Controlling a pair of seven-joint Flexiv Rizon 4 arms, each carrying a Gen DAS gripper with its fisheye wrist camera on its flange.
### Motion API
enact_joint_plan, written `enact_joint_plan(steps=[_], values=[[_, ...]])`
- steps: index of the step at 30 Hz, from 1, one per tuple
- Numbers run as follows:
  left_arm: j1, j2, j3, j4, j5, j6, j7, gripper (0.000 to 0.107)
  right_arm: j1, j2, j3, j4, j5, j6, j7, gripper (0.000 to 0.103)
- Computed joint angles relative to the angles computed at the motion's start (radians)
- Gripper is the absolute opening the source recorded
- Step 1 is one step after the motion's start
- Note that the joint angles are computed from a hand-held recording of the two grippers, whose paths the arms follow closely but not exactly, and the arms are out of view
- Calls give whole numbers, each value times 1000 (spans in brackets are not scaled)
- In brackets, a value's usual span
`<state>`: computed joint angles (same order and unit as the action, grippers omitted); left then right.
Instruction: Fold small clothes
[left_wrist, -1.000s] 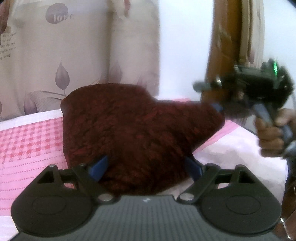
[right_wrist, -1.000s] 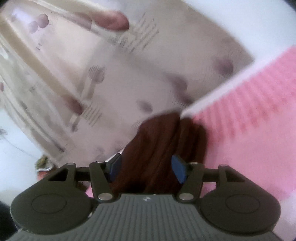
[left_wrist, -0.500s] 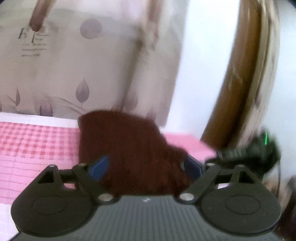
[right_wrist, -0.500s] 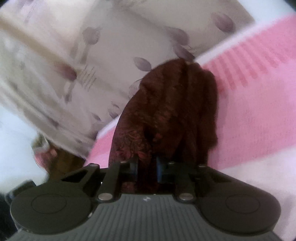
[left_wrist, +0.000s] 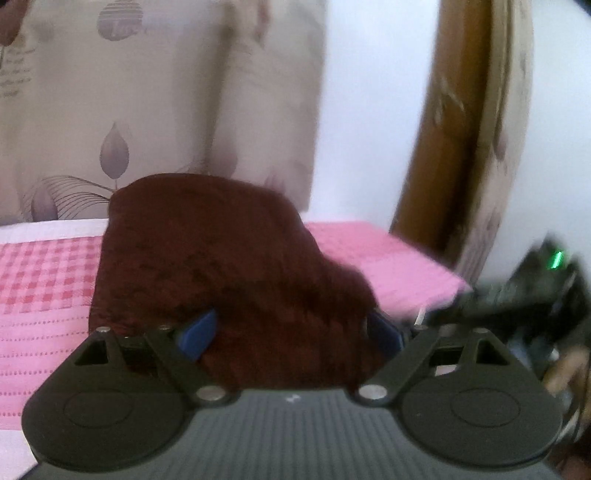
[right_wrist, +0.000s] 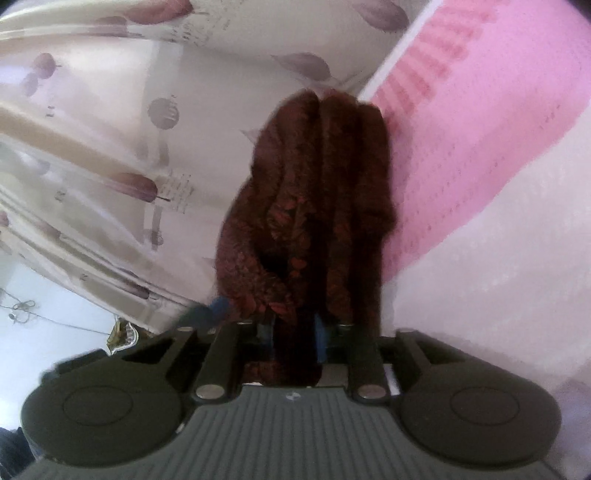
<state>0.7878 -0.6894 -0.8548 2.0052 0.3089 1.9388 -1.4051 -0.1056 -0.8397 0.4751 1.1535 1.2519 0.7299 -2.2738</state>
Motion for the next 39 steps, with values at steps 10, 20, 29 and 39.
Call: enact_joint_plan(steps=[10, 20, 29, 39], values=[[-5, -29, -2, -4, 6, -5, 36, 89, 172, -93, -97, -335, -225, 127, 68, 43], [6, -38, -12, 2, 26, -1, 32, 90, 263, -221, -52, -538, -429, 195, 58, 15], [3, -35, -11, 3, 6, -13, 58, 90, 240, -317, -24, -605, -477, 155, 238, 15], [-11, -37, -3, 0, -7, -6, 66, 92, 265, -239, -76, -530, -578, 183, 300, 93]])
